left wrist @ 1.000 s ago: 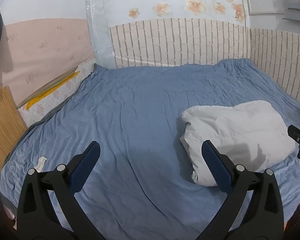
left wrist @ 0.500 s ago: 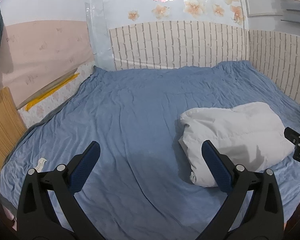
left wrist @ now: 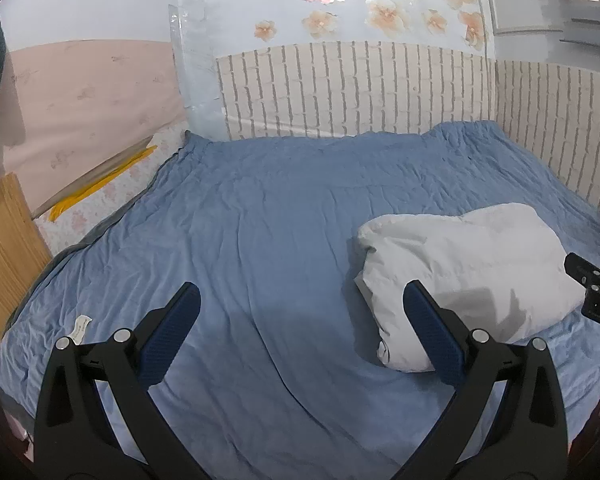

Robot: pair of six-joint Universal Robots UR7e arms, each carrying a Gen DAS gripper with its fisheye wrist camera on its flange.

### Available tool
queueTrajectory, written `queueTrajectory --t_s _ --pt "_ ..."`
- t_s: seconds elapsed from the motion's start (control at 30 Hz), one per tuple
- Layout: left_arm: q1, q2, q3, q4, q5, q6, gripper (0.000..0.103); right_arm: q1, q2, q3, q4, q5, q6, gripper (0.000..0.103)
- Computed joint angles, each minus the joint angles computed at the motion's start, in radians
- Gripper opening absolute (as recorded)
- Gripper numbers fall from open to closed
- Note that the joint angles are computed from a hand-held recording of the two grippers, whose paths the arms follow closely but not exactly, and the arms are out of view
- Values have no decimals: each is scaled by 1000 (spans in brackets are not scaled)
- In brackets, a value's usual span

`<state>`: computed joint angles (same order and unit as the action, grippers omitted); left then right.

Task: Fold large clothes

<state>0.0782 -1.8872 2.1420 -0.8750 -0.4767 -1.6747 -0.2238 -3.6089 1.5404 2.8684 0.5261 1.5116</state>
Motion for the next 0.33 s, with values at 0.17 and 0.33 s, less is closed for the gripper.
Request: queueTrajectory --t_s 0.17,0.33 --pt "-4 11 -5 24 4 -18 100 1 -1 1 -7 -1 8 101" --pt "-10 14 -8 49 3 -39 100 1 -2 -1 -5 0 8 101"
